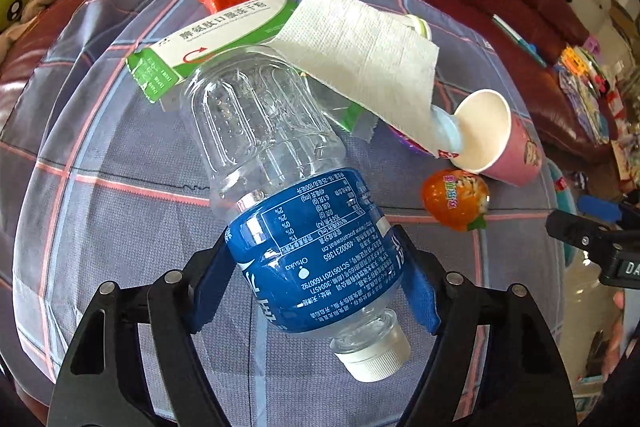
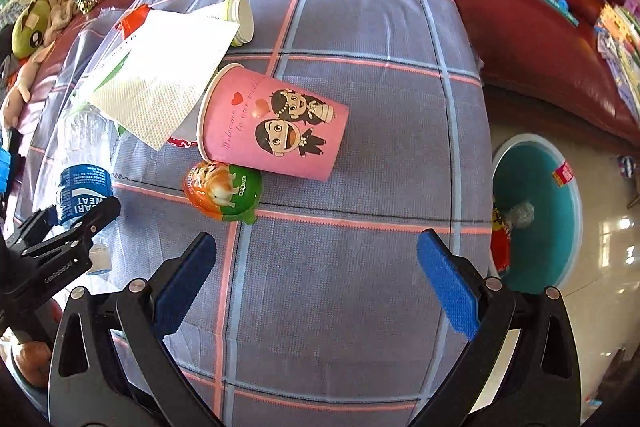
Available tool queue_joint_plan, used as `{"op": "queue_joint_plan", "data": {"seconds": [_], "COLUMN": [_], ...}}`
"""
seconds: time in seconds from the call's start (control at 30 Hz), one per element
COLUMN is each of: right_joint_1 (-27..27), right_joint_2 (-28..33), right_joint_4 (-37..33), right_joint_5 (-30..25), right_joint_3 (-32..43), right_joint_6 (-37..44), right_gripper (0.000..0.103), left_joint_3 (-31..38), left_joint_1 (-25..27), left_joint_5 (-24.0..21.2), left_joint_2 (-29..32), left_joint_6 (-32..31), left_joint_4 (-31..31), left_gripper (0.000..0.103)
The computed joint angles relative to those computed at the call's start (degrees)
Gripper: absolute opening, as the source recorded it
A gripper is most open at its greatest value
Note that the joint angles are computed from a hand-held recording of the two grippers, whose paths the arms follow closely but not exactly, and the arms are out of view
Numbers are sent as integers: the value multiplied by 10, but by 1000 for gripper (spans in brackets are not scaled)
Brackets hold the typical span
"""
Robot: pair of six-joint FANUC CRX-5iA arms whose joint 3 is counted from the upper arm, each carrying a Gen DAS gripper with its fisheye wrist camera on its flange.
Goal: Collect trash
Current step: 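Grasp the blue-label water bottle with the left tool while the right tool grasps the pink cup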
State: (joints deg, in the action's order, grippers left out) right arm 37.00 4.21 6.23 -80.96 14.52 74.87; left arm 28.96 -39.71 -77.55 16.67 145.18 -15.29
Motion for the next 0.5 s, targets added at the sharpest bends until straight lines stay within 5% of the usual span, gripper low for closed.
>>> {"op": "queue_joint_plan", "data": {"seconds": [0.4,0.5], "right_joint_1": [33,33], "right_joint_2": [66,92], "right_joint_4": [77,69], "right_joint_5": [4,-11], "right_joint_3": [42,69], "right_joint_6": [142,175], "right_gripper": [96,83], "left_joint_3": [14,20], "left_joint_1": [-1,7], "left_joint_5": [42,49], "left_joint_2": [-21,-18], "left_joint_6": [-69,-88], "left_joint_4": [2,6], "left_gripper": [76,76]}}
